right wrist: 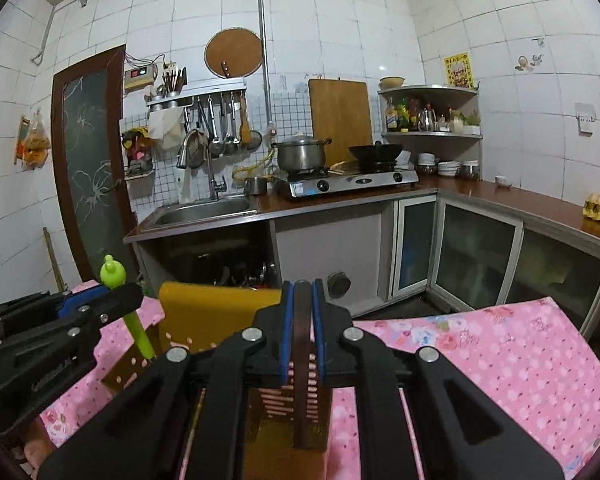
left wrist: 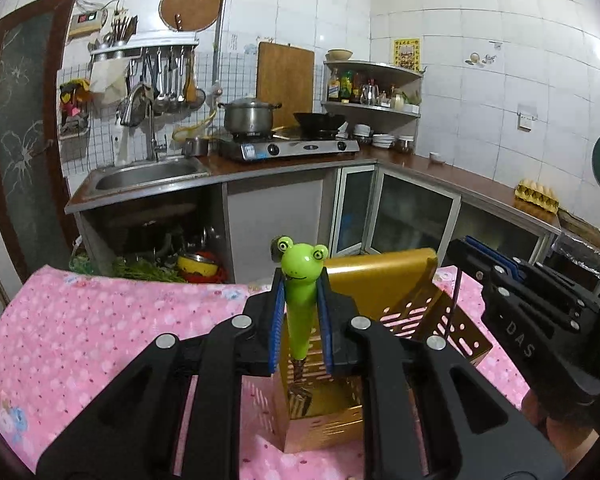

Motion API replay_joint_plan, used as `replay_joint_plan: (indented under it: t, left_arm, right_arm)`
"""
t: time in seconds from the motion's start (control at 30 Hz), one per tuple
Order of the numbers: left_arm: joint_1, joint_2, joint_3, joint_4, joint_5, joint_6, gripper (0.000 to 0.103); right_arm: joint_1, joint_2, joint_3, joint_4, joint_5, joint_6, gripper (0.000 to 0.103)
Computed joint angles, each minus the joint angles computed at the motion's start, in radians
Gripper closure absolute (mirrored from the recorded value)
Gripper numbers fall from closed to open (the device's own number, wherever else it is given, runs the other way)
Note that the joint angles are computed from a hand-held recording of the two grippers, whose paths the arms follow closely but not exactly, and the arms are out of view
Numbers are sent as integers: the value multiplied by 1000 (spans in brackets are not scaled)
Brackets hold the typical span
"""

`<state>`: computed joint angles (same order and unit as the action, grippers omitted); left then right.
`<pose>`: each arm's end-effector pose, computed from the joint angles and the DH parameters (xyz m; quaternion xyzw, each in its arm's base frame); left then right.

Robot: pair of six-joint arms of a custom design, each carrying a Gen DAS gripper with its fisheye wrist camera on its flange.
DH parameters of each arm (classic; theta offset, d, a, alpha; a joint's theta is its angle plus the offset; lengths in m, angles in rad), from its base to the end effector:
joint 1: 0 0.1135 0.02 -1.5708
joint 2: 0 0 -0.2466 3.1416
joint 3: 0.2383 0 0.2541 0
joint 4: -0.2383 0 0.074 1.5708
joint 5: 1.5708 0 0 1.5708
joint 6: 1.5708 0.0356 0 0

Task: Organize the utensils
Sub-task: 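Carry the frog fork into the gold holder and open the left gripper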

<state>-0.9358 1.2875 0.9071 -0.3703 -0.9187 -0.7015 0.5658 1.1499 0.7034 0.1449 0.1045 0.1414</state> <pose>0.1844 -0.2026 0.2491 -0.0794 0.8371 0.0169 0.5410 0.2319 0.1429 0.2536 -0.1391 0.7927 0.1656 0.5700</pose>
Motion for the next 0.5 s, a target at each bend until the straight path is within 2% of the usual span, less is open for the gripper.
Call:
replay_joint_plan:
  t: [0.17,0.23,0.3,0.4,0.47,0.5]
  left_arm:
    - [-13,9,-13,-11,-13,-31,86]
    - [-26,-4,-14,-29,-29,-39,73]
    - [-54,-17,-3,-64,-71,-59,65]
    - [-106,-46,25,-154,-134,-108,65]
    - [-152,-54,60,-264,-177,-190,55]
    - [-175,-51,79,-323,-203,-238,42]
  right_arm:
    - [-11,3,-28,12,-24,3,93]
    - [-11,-9,-33,0,-30,4,91]
    - [-24,-38,-28,-33,-62,19,91]
    - [-39,-111,-33,-85,-81,45,91]
    - [-37,-169,-34,-142,-58,46,91]
    - [-33,-205,-37,-181,-38,43,86]
